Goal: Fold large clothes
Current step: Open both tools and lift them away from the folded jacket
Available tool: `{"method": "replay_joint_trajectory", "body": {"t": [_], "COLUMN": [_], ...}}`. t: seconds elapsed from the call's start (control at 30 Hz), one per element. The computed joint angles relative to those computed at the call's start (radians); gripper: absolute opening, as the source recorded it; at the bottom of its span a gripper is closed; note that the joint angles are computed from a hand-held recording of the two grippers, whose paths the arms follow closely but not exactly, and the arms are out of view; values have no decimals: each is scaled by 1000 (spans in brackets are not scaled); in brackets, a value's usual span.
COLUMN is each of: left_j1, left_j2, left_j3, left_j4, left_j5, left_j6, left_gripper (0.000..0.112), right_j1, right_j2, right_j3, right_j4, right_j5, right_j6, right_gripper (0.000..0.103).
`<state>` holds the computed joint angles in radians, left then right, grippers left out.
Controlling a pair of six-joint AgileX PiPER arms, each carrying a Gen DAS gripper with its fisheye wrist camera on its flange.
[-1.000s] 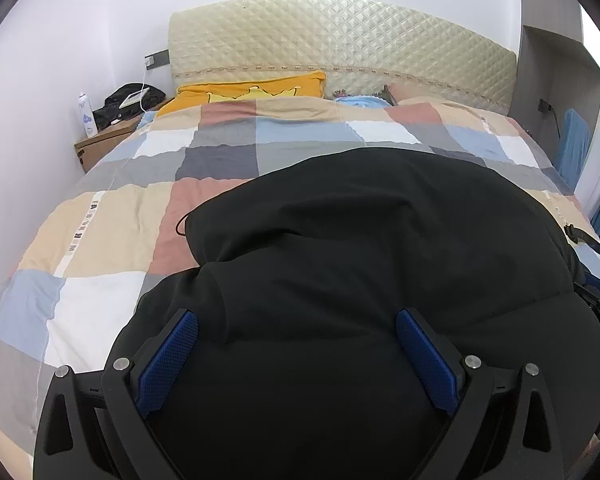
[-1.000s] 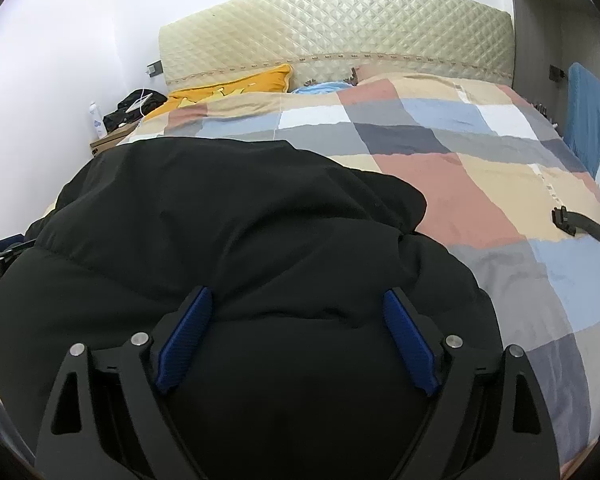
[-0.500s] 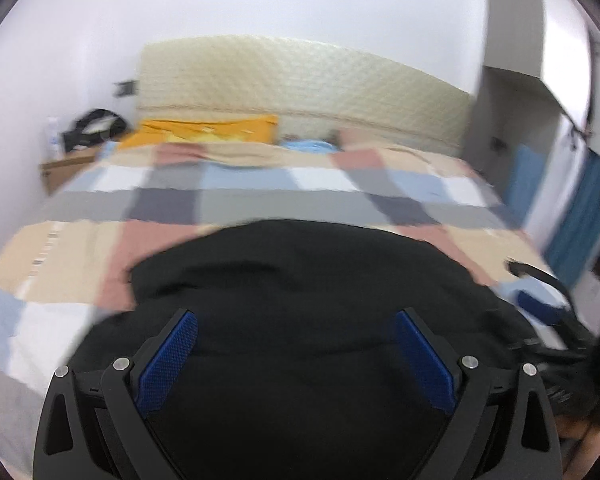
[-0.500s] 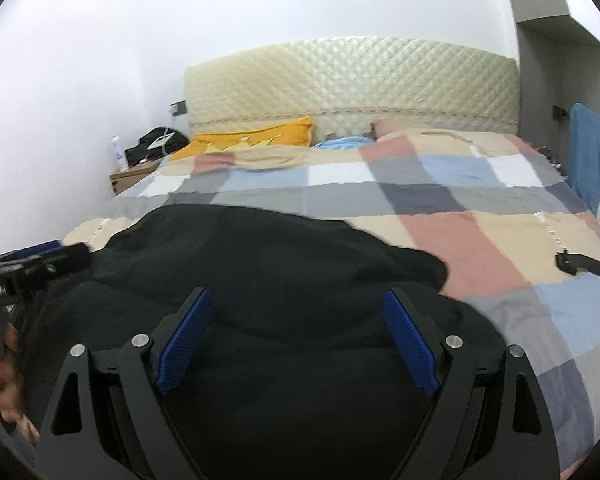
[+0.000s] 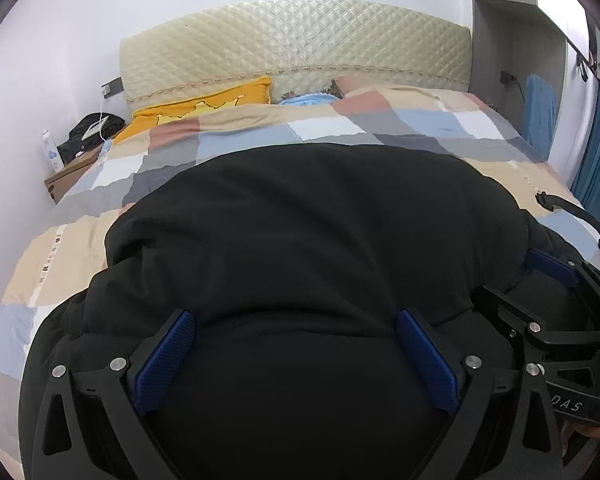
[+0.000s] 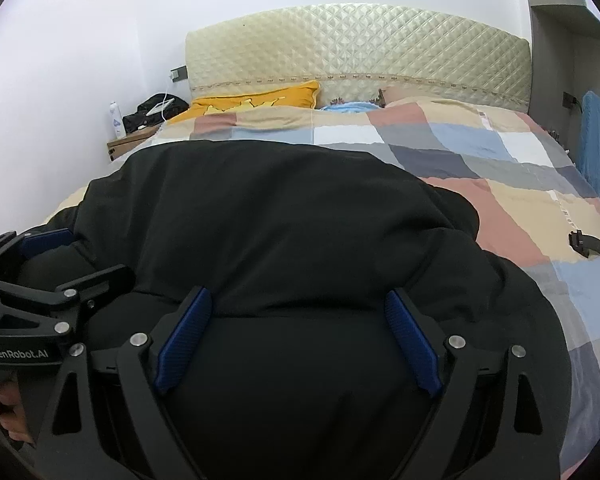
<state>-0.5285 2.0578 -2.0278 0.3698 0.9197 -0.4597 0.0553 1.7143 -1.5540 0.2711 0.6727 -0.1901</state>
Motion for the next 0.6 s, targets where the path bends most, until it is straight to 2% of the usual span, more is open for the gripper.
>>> {"method": "replay_joint_trajectory", "body": {"t": [0.07,0.17,0.23,0.3,0.5,0.6], "left_j1": [-11,-42,-57,-62,-90,-135], "left_j2": [-21,-60,-129,-181,-310,-329], "left_j3": [26,36,83,82,-60,-162], "left_j4": [32,95,128,129,133,181], "left_j5": [-7,29,17,36,187,290], "left_j6": [-25,-45,-82,-89,-74,-68], "left_gripper": [101,101,101,101,101,101], "right_j1": [4,-4,-34,-69,-117,-150], "right_j2": [-2,-14,-39,-87,-238,-260], "right_j3": [-14,-66,-82,-101,-223,-363], "right_j4": [-32,-76,-44,-12,-33,-7], "right_j5": [21,101,138,170,260,371], "right_j6": [24,61,56,54,45,29], "right_gripper": [89,88,88,88,89,90]}}
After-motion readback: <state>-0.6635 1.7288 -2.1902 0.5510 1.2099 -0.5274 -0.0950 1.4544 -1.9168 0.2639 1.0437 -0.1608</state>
